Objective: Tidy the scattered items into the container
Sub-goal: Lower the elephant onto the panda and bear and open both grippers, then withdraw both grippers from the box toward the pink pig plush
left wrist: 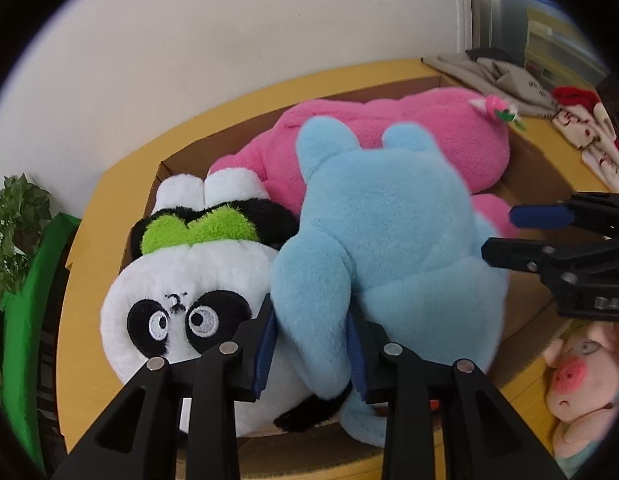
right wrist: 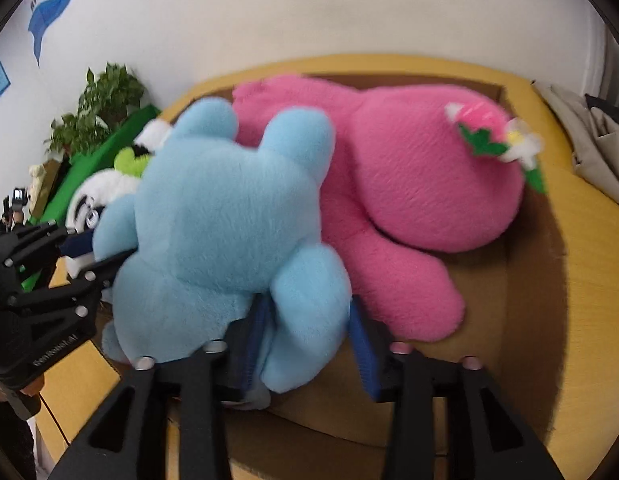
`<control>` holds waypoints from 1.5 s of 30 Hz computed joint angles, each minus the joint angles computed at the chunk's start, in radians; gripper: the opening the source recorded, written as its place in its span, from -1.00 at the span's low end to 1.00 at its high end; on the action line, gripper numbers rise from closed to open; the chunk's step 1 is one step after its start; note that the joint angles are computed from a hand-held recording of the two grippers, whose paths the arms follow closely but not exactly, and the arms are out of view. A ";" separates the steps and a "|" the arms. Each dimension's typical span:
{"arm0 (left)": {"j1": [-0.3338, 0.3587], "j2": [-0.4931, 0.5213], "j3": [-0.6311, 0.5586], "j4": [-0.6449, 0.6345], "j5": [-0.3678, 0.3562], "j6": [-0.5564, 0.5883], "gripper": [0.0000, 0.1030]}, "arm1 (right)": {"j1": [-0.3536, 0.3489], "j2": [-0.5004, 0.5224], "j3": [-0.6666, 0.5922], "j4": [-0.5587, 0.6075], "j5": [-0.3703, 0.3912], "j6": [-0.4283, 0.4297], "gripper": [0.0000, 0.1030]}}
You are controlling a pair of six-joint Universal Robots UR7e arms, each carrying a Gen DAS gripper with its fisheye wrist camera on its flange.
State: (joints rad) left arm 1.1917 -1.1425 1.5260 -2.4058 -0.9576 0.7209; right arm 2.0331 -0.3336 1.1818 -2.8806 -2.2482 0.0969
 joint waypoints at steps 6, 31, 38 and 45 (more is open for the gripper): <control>-0.008 -0.152 0.071 -0.043 -0.101 -0.091 -0.11 | 0.084 -0.051 0.123 -0.216 -0.061 -0.044 0.98; 0.025 -0.558 0.359 -0.061 -0.275 -0.255 0.54 | 0.301 -0.053 0.262 -0.243 -0.250 0.105 0.99; 0.019 -0.568 0.377 -0.056 -0.275 -0.251 0.54 | 0.308 -0.057 0.272 -0.231 -0.255 0.125 0.99; 0.014 -0.583 0.389 -0.048 -0.283 -0.254 0.55 | 0.316 -0.060 0.282 -0.217 -0.263 0.144 0.99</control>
